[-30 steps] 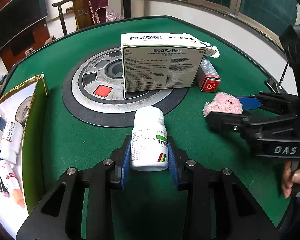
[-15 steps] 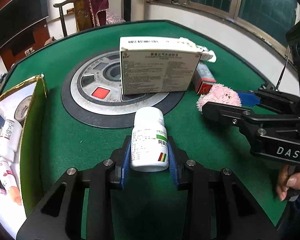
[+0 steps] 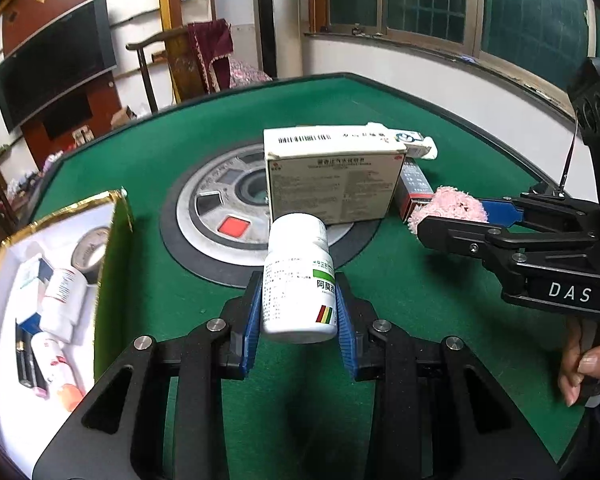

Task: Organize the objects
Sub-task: 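Carry the pill bottle and pink ball with both grippers toward the tray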

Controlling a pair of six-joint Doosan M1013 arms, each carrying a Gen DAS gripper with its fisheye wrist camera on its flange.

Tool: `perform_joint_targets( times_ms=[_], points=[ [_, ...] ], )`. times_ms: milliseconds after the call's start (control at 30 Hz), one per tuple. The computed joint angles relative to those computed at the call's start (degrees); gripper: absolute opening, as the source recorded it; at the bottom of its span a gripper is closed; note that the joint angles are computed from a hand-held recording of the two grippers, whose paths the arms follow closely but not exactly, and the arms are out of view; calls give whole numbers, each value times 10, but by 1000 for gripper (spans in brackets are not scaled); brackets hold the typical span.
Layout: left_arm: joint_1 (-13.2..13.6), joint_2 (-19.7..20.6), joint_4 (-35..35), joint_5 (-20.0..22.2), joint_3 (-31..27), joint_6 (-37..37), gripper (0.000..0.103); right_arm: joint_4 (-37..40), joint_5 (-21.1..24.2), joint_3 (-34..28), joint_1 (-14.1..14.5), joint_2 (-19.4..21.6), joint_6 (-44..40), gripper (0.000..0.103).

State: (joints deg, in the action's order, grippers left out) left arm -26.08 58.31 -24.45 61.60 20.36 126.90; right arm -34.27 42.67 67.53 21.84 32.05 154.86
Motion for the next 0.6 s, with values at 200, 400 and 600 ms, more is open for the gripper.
perform_joint_targets(
  times_ms=[200,400,600],
  points=[
    [3,-36,-16,-71,65,25,32,-7,-6,4,1,-3,14,49],
    [7,-56,-25,-117,98,43,32,-9,-8,-6,8,2,19,49],
    [12,-66,-28,-140,117,54,32,-6,-13,-23,14,12,16,49]
  ],
)
